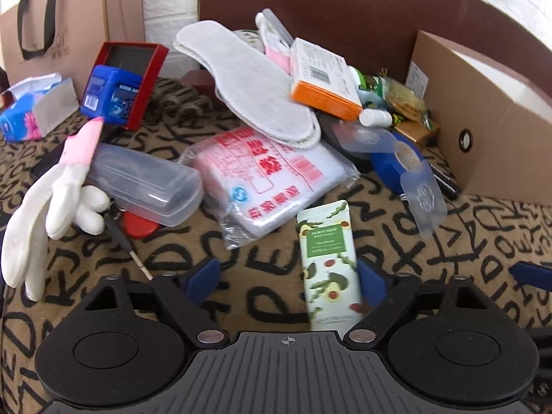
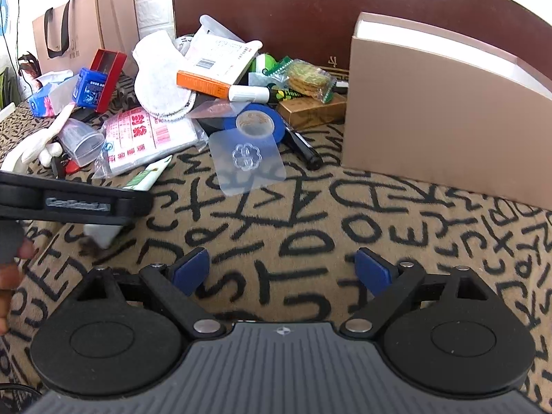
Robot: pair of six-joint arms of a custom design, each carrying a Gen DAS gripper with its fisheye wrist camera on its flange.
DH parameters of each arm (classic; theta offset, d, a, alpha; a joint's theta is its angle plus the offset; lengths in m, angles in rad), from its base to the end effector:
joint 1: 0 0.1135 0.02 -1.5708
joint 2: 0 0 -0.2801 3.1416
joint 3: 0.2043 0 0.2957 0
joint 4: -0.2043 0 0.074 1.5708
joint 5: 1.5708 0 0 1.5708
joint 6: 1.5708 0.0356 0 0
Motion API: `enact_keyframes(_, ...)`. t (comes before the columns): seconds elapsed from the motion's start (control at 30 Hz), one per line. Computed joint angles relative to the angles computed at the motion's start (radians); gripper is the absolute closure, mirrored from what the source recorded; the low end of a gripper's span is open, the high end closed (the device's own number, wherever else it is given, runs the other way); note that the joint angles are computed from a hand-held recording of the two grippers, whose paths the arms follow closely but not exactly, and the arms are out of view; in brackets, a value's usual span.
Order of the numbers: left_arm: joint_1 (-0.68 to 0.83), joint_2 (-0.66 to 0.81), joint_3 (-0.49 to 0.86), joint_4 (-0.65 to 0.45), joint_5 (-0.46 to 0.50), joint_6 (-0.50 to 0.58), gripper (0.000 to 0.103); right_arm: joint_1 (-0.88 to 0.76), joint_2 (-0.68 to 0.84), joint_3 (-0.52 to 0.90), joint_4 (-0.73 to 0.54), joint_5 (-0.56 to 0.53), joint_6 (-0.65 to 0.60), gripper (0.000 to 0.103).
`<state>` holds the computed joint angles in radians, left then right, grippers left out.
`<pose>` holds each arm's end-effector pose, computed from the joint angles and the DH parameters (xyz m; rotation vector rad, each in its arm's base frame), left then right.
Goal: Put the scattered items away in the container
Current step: 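Grasp the green-and-white hand cream tube with the left tool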
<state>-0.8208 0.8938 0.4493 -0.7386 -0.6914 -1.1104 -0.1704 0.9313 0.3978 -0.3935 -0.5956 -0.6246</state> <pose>0.1325 -0.1090 0.1676 -0.5059 2.3125 0.1026 0.1953 -0.0133 0.1599 -0.7500 2.1961 0.3553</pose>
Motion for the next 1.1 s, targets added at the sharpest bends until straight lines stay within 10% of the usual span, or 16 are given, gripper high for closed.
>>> enact_keyframes(0.5, 0.043, -0.121, -0.042, 0.015, 0.057, 0.119, 0.043, 0.182, 0.238, 0.086, 0.232, 0.017, 0.092, 0.011)
enact_keyframes(0.7, 0.082, -0.152, -0.061, 0.052, 0.090, 0.166, 0.032, 0.221, 0.310, 0.131, 0.265, 0.007, 0.090, 0.018)
enact_keyframes(0.8, 0.085, -0.150, -0.057, 0.049, 0.089, 0.179, 0.050, 0.226, 0.331, 0.146, 0.265, -0.005, 0.083, 0.028)
enact_keyframes(0.97, 0.120, -0.187, -0.070, 0.060, 0.125, 0.203, 0.045, 0.218, 0.322, 0.151, 0.244, -0.015, 0.086, 0.041)
enact_keyframes(1.1, 0.116, -0.210, -0.067, 0.046, 0.145, 0.201, 0.070, 0.209, 0.276, 0.128, 0.223, -0.007, 0.081, 0.045)
